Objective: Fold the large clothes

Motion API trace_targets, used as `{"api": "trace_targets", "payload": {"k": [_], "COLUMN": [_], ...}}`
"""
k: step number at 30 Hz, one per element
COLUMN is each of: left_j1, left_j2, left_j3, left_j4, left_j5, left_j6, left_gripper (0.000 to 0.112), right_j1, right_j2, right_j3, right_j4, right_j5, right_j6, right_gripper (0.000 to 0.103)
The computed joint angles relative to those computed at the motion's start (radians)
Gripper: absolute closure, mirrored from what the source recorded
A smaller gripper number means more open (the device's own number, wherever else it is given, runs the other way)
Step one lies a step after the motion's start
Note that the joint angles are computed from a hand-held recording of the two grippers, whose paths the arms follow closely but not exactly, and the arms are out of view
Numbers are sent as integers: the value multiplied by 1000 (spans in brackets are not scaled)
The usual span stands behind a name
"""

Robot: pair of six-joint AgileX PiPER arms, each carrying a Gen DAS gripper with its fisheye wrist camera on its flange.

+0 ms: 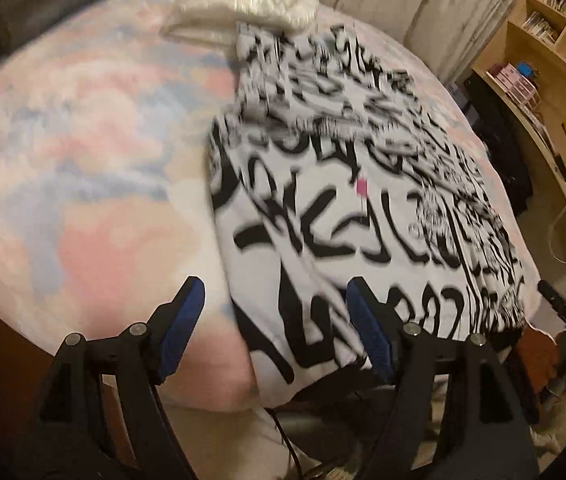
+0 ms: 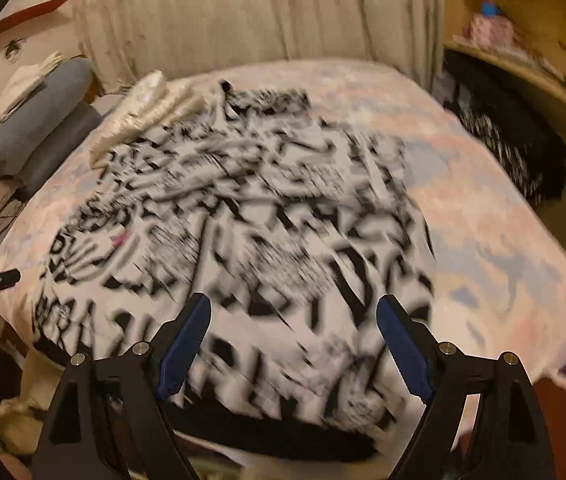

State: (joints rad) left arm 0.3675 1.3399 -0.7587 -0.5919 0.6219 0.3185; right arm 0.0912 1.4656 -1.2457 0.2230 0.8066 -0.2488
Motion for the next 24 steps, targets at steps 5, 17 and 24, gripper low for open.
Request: {"api": "trace_targets", "payload": {"k": [5, 17, 24], "left_j1": [7, 36, 40], "left_j2": [107, 172, 161], "left_j3": [71, 88, 84], "left_j4": [-235, -483, -461], "left_j5": [-65, -53, -17], "left_j6": [268, 536, 492], "left_gripper": [40, 30, 30], "right_j1": [-245, -351, -414], "right_j2": [24, 156, 153], "right_j3": [106, 182, 193], "right_j4": [237, 488, 523], "right_j5": [34, -14, 25], "right_j6": [-244, -530, -526], "right_gripper": [23, 42, 45]}}
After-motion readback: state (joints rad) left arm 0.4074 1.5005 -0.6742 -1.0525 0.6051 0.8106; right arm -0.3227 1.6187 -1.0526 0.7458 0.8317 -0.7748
